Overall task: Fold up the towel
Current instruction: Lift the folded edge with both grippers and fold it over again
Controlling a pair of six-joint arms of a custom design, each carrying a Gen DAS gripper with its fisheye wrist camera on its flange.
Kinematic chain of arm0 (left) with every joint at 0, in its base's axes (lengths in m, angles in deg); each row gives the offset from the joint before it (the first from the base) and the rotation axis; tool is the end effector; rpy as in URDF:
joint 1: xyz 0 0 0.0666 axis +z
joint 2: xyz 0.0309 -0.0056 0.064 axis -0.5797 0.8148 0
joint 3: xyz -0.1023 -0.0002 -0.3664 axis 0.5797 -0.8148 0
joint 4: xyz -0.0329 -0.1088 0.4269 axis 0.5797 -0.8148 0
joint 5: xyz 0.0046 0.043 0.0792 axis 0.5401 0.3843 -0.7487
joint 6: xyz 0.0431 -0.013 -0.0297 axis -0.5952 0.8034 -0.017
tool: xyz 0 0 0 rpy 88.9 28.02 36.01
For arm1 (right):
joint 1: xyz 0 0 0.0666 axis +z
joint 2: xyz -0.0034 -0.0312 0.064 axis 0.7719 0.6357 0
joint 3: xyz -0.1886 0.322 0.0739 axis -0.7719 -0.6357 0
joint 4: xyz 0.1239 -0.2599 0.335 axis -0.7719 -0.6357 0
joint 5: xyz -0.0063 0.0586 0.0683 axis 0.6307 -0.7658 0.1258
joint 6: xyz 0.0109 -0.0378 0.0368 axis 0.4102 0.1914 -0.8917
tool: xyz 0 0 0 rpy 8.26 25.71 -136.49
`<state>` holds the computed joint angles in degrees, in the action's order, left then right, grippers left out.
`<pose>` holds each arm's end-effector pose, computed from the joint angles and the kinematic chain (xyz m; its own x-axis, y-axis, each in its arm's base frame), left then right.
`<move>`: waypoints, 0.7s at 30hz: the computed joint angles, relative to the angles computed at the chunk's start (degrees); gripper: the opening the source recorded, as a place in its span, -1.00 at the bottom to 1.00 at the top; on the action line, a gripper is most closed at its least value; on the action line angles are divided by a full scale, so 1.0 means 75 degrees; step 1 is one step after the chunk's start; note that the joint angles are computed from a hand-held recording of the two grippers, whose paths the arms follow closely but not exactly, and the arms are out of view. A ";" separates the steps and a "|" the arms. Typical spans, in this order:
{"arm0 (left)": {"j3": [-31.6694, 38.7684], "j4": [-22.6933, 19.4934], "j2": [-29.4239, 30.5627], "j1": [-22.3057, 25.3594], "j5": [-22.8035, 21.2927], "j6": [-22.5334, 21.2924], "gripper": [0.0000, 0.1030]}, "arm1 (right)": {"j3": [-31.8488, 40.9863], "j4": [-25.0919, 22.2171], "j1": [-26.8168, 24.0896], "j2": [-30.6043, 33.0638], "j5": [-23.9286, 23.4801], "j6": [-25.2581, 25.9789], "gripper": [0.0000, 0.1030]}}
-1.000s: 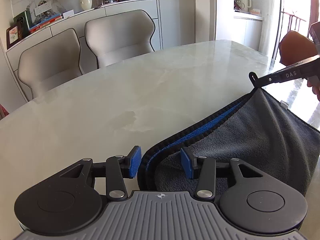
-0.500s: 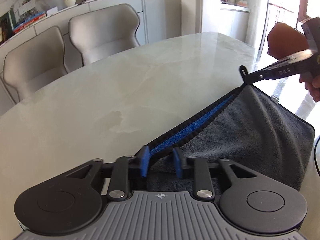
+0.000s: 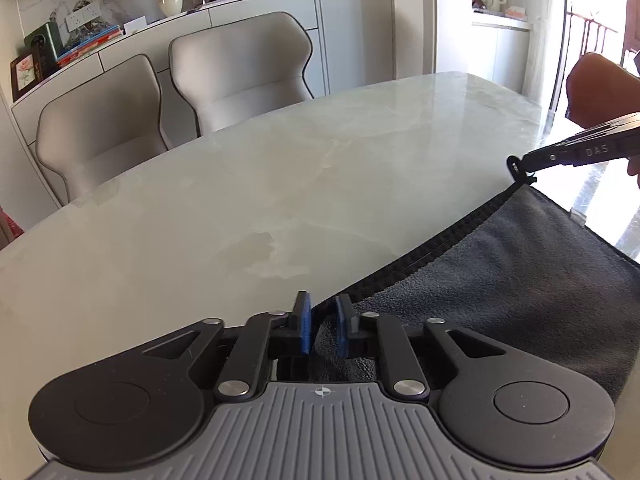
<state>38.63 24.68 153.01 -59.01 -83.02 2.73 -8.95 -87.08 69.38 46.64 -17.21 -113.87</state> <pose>0.3914 -0.1751 0.3189 -0.5113 0.5540 -0.6570 0.6433 0.7537 0.1349 0.3174 0.1021 0.3302 -0.7043 0.1901 -0.6840 0.0795 0.9785 0.1900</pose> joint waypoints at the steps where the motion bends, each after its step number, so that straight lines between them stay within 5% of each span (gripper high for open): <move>1: -0.0011 0.0008 -0.0022 -0.0008 -0.0088 0.0028 -0.39 | 0.0002 -0.0013 -0.0002 0.0000 -0.0093 -0.0023 -0.54; 6: -0.0301 0.0348 -0.0548 0.0045 -0.0231 0.0363 -0.05 | 0.0015 0.0021 0.0027 0.0157 -0.0151 -0.0035 -0.47; 9: -0.0450 0.0370 -0.0850 0.0088 0.0057 0.0453 -0.04 | -0.0001 0.0150 0.0029 0.0229 -0.0214 0.0025 -0.56; 11: -0.0509 0.0320 -0.0952 0.0086 0.0302 0.0405 -0.04 | -0.0020 0.0174 0.0060 0.0237 -0.0073 0.0044 -0.86; 17: -0.0547 0.0047 -0.0773 -0.0006 0.0542 0.0432 -0.04 | -0.0088 0.0191 -0.0024 0.0102 0.0475 -0.0114 -0.96; 21: -0.0528 0.0071 -0.0655 0.0036 0.0493 0.0617 -0.04 | -0.0129 0.0213 -0.0302 -0.0056 -0.0205 -0.0277 -0.83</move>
<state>34.66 25.21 148.10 -58.73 -79.33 7.36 -9.92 -85.48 67.11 46.22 -18.75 -115.95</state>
